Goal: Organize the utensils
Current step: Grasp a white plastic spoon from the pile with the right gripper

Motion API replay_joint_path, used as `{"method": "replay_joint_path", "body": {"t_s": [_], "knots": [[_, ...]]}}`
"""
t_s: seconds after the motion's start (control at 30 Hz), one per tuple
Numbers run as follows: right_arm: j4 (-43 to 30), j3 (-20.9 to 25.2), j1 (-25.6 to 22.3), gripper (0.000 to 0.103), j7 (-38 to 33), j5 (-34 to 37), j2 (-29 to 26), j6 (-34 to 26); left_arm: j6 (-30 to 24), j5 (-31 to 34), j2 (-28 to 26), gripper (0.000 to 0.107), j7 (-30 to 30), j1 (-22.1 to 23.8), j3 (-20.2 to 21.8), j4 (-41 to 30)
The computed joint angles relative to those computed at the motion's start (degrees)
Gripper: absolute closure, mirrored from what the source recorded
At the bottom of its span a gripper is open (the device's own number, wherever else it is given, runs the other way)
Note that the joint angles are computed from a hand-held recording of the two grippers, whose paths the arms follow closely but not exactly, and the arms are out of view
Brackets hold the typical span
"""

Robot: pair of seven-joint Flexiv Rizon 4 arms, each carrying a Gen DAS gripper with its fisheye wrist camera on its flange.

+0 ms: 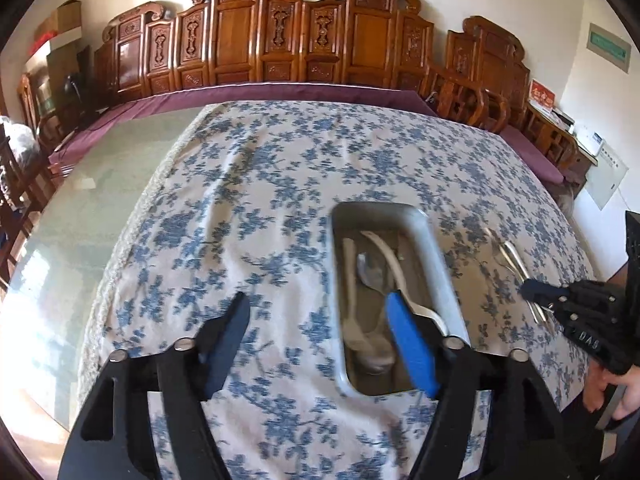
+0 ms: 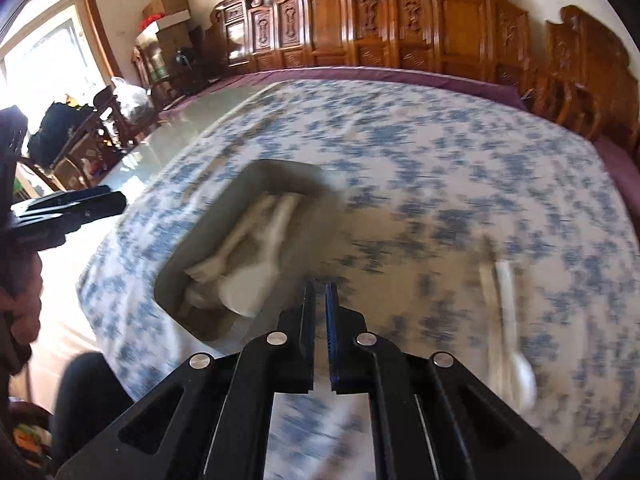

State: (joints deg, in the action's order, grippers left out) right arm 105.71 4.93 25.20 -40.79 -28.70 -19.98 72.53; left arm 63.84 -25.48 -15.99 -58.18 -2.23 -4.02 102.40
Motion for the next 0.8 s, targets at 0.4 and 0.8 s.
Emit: {"method": "replay_joint_path", "body": {"t_s": [0.4, 0.8], "knots": [[10.75, -2.69, -7.94, 0.095, 0.73, -4.15, 4.36, 0.9, 8.82, -2.38, 0.15, 0.016, -1.76, -5.33, -3.39, 3.5], [5.06, 0.82, -10.12, 0.088, -12.84, 6.76, -2.1, -0.23, 13.27, 4.42, -3.4, 0.012, -11.81, -11.21, -2.64, 2.58]]}}
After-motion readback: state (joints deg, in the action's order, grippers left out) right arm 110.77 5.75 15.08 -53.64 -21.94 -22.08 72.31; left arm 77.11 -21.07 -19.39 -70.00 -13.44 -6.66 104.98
